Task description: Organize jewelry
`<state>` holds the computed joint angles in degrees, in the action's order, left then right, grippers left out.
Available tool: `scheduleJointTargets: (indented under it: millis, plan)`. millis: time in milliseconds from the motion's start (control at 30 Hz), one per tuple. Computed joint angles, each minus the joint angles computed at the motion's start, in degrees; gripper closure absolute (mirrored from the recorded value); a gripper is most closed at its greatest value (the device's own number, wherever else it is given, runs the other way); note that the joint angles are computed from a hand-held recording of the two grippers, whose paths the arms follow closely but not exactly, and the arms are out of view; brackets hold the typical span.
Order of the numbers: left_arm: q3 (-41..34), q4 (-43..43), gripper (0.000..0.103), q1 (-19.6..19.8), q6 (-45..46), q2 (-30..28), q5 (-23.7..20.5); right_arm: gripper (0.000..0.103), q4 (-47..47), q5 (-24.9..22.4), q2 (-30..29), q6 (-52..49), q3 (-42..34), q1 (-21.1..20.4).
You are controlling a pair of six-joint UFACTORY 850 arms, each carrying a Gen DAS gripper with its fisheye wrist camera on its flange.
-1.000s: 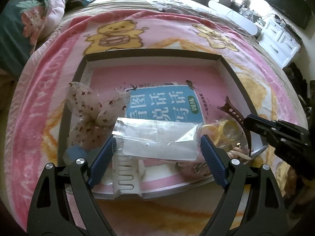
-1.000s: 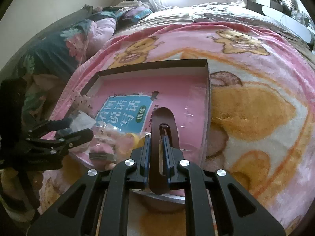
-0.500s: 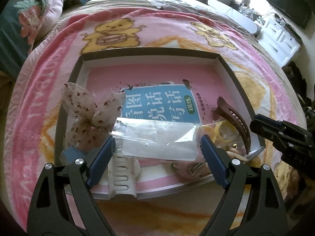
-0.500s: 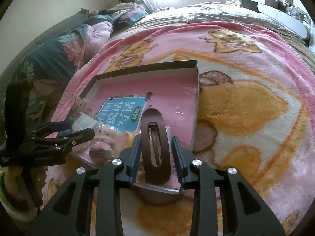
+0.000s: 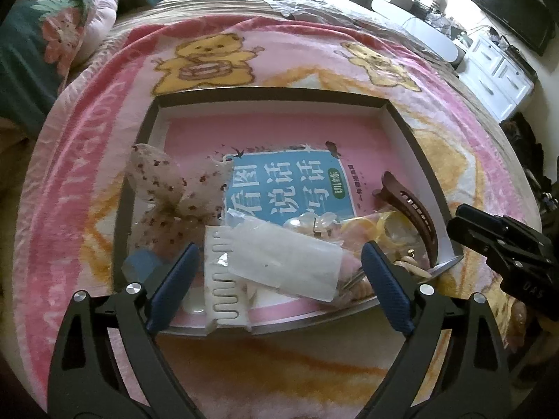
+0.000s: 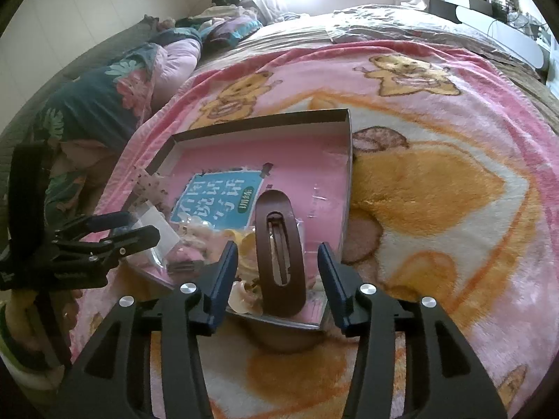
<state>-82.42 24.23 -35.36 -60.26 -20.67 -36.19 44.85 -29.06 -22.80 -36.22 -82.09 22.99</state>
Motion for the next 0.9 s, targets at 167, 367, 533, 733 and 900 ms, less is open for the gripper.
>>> scheduleJointTargets:
  millis: [167,367,533,733,900]
  plan:
    - [0.2,0.6,0.011,-0.2,-0.7,0.7,-1.3,0.054,-0.2,0.0,0.4,0.2,0.3,0.0]
    - [0.1,0.8,0.009,-0.3,-1.2,1.2,-2.8,0.05,-0.5,0.1,0.6,0.4,0.3,0.0]
    - [0.2,1.0,0.009,-0.4,-1.7,1.7,-3.7,0.043,-0.3,0.2,1.1,0.3,0.7,0.1]
    - [0.7,2.2,0.009,-0.7,-3.3,2.6,-4.6,0.027,-0.1,0.7,2.5,0.5,1.7,0.1]
    - [1.2,5.0,0.009,-1.4,-6.1,3.7,-5.3,0.016,0.9,2.0,4.5,0.0,3.2,0.0]
